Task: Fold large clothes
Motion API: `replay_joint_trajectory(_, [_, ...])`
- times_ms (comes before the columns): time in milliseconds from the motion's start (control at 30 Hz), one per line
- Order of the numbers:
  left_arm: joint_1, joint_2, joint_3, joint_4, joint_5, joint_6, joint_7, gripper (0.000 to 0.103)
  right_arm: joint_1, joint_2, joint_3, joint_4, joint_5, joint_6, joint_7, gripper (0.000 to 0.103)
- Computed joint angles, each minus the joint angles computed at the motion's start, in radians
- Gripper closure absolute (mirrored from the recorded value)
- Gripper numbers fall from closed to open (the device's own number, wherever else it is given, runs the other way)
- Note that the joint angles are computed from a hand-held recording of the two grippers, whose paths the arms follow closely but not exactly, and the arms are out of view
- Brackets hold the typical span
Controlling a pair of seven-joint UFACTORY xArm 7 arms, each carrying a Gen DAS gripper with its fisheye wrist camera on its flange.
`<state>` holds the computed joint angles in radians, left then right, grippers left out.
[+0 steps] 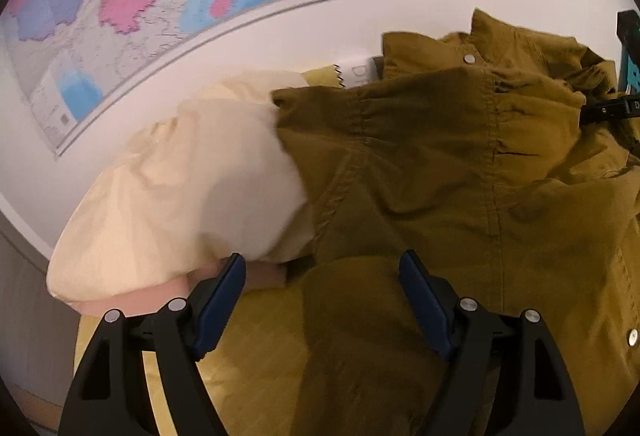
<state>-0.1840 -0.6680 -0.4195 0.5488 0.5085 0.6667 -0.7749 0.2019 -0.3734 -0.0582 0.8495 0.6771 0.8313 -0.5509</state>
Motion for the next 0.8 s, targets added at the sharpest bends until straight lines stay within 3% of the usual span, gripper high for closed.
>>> replay_joint_trajectory(33, [-0.007,-0.019,0.006,-0.009,-0.006,0.006,0.002,0.026,-0.002,-0.013,-0.002,-0.001,-0.005,0.010,0.002,0.056])
replay_joint_trajectory(100, [-0.040,-0.084,0.040,-0.043,-0.042,0.014,0.020,0.026,-0.005,-0.083,-0.019,-0.024,-0.001,0.045,-0.008,0.035])
replay_joint_trajectory(367, [-0.127,-0.309,0.077,-0.169,-0.183,0.087,0.111,0.022,0.015,-0.359,-0.053,-0.162,-0.056,0.145,-0.025,0.032])
replay_joint_trajectory(567, [-0.202,-0.404,0.096,-0.243,-0.299,0.123,0.149,0.022,0.021,-0.324,0.004,-0.228,-0.129,0.103,0.061,0.036])
replay_joint_trajectory(667, [-0.233,-0.473,0.102,-0.271,-0.340,0.170,0.166,0.021,0.034,-0.358,-0.030,-0.221,-0.113,0.123,0.084,0.034])
replay_joint_trajectory(800, [-0.276,-0.601,0.110,-0.314,-0.383,0.251,0.189,0.019,0.013,-0.502,-0.095,-0.233,-0.107,0.198,0.093,0.023])
